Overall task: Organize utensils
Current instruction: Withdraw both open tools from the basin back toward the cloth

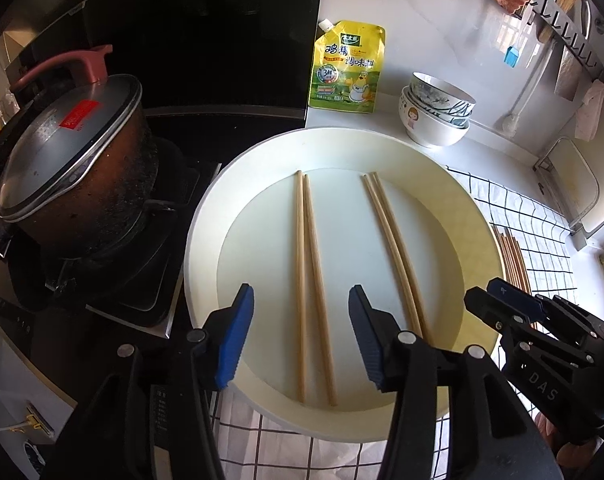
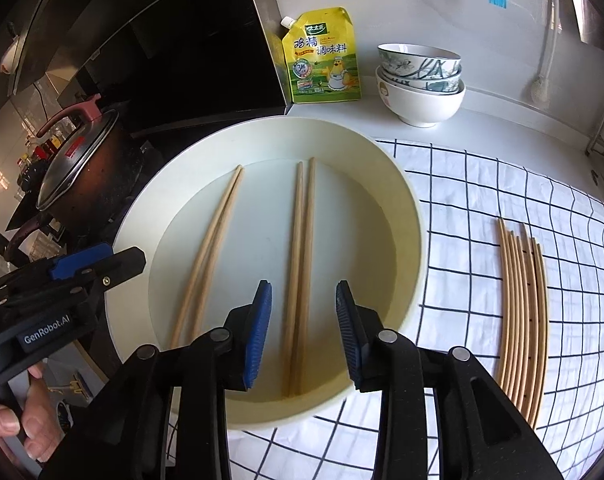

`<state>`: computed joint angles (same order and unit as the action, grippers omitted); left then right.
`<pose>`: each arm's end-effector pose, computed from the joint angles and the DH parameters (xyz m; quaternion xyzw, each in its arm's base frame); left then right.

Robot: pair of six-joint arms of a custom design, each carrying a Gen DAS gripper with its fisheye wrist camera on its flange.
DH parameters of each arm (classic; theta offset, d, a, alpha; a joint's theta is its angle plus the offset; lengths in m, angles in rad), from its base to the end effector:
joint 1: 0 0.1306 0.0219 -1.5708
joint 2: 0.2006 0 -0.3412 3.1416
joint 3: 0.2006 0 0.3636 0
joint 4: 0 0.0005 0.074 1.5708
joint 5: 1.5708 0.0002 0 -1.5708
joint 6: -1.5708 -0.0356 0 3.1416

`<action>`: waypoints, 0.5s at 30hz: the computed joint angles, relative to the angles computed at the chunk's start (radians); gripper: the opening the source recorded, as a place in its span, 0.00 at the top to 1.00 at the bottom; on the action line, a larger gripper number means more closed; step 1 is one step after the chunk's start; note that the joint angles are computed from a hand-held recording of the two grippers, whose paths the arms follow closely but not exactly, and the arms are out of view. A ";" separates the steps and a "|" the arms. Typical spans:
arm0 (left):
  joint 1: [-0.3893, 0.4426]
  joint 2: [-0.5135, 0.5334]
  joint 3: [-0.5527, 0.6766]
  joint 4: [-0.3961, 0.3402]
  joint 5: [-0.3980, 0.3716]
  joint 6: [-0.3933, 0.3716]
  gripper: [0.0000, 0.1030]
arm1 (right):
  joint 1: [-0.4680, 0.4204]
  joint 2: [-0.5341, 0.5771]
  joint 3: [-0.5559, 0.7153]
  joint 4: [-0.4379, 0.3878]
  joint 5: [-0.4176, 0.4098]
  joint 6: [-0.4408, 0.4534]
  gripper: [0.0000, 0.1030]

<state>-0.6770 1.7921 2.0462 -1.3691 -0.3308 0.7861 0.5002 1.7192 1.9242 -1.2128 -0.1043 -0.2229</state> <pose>0.4440 -0.3427 0.4365 -0.0895 0.9574 -0.0295 0.2730 0.4835 0.2679 0.4326 -0.1469 0.9481 0.1450 0.2418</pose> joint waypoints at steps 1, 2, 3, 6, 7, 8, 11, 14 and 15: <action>-0.005 0.000 0.005 -0.004 -0.005 0.001 0.51 | -0.003 -0.011 -0.012 0.004 0.000 0.000 0.67; -0.009 -0.001 0.008 -0.006 -0.009 0.003 0.50 | -0.007 -0.024 -0.025 0.008 0.001 0.001 0.66; -0.013 0.000 0.012 -0.008 -0.012 0.005 0.48 | -0.010 -0.035 -0.036 0.012 0.001 0.002 0.65; -0.027 0.005 0.029 -0.018 -0.022 0.015 0.38 | -0.023 -0.069 -0.070 0.025 0.003 0.008 0.62; -0.033 0.008 0.035 -0.018 -0.026 0.018 0.38 | -0.028 -0.081 -0.082 0.029 0.005 0.011 0.60; -0.037 0.017 0.050 -0.024 -0.028 0.021 0.37 | -0.033 -0.092 -0.092 0.033 0.008 0.013 0.60; -0.057 0.041 0.088 -0.045 -0.035 0.037 0.32 | -0.054 -0.127 -0.127 0.041 0.010 0.021 0.57; -0.077 0.074 0.139 -0.066 -0.036 0.053 0.28 | -0.083 -0.161 -0.165 0.046 0.007 0.031 0.52; -0.085 0.090 0.163 -0.074 -0.036 0.057 0.27 | -0.094 -0.169 -0.175 0.046 0.004 0.034 0.51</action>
